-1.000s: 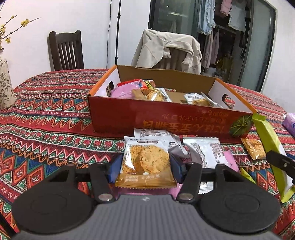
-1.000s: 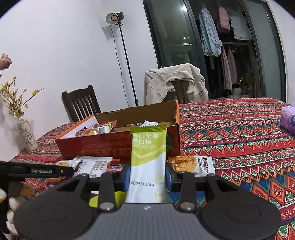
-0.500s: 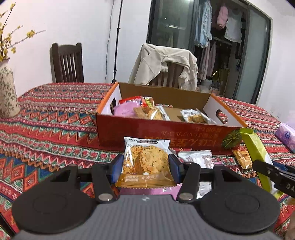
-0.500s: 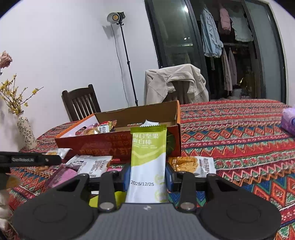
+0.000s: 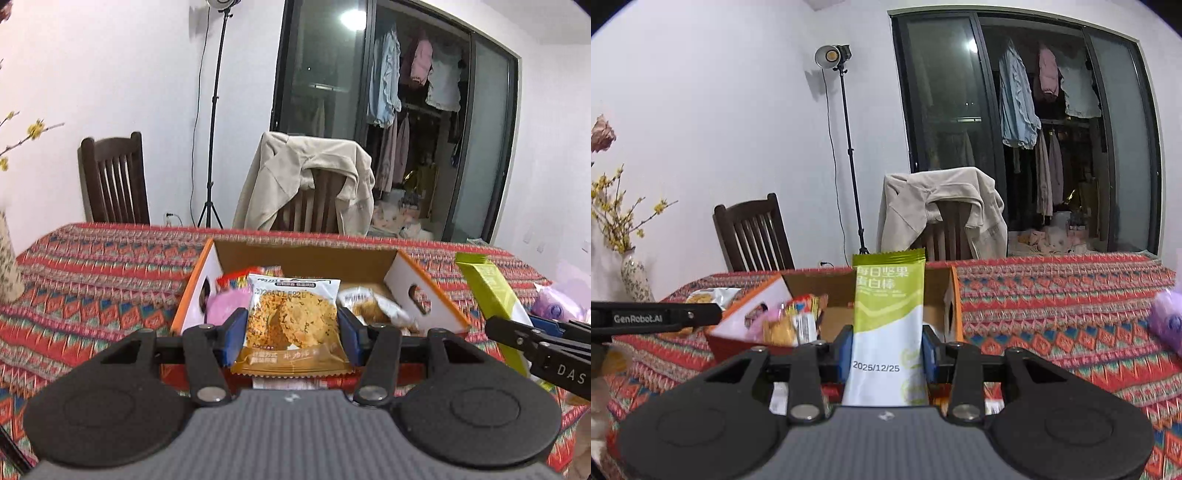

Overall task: Organize snacks
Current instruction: 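Carry both packets over the orange box, then lower both packets into the box and open both grippers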

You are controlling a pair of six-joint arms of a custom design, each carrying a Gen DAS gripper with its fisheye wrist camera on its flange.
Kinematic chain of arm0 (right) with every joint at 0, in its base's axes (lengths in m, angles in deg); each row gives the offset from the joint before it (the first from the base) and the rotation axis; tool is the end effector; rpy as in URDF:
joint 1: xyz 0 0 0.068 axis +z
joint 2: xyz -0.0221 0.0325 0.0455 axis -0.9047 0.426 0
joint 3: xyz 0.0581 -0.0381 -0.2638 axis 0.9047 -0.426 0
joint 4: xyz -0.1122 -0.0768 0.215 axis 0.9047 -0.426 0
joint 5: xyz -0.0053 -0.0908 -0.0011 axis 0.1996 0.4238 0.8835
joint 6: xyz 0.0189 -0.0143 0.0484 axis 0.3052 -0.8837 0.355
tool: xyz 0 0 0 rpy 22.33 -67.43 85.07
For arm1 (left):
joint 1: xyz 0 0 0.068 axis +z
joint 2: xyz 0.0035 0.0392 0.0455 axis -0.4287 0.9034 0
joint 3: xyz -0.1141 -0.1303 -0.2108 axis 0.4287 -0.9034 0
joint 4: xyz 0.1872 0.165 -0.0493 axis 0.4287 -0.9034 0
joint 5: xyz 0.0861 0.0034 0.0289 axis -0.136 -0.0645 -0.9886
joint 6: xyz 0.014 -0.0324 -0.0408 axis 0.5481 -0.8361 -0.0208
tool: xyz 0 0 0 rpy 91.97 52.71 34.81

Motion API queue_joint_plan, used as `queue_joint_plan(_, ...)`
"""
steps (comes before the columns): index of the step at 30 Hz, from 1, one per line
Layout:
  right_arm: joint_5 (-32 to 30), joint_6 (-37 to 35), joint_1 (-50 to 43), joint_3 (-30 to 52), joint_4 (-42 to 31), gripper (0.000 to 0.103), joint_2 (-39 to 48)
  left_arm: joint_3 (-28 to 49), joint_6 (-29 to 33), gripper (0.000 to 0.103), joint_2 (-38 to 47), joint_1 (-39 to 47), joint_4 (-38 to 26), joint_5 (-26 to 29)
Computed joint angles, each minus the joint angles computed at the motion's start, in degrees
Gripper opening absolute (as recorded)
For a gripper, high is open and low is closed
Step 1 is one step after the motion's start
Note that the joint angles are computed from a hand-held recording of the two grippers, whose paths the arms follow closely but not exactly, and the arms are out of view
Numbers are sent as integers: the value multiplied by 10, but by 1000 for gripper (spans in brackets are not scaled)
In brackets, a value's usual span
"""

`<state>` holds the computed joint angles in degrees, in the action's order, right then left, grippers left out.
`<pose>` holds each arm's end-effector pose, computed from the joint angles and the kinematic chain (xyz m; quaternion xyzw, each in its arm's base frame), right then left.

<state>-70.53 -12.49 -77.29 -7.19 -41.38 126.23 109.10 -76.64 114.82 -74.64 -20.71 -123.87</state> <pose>0.1468 -0.0145 0.1741 -0.0709 0.8141 0.1429 0.5584 0.1560 -0.1446 0.2155 -0.0294 0.8446 -0.0345 0.5335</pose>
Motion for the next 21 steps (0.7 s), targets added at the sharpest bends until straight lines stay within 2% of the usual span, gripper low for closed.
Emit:
queue_joint_plan(11,154,51,151,116,121,36,208,81,32,54,98,115,61,62)
queue_joint_plan(21,186,83,165,170,245,36,386,128,39,54,221,172,139,90)
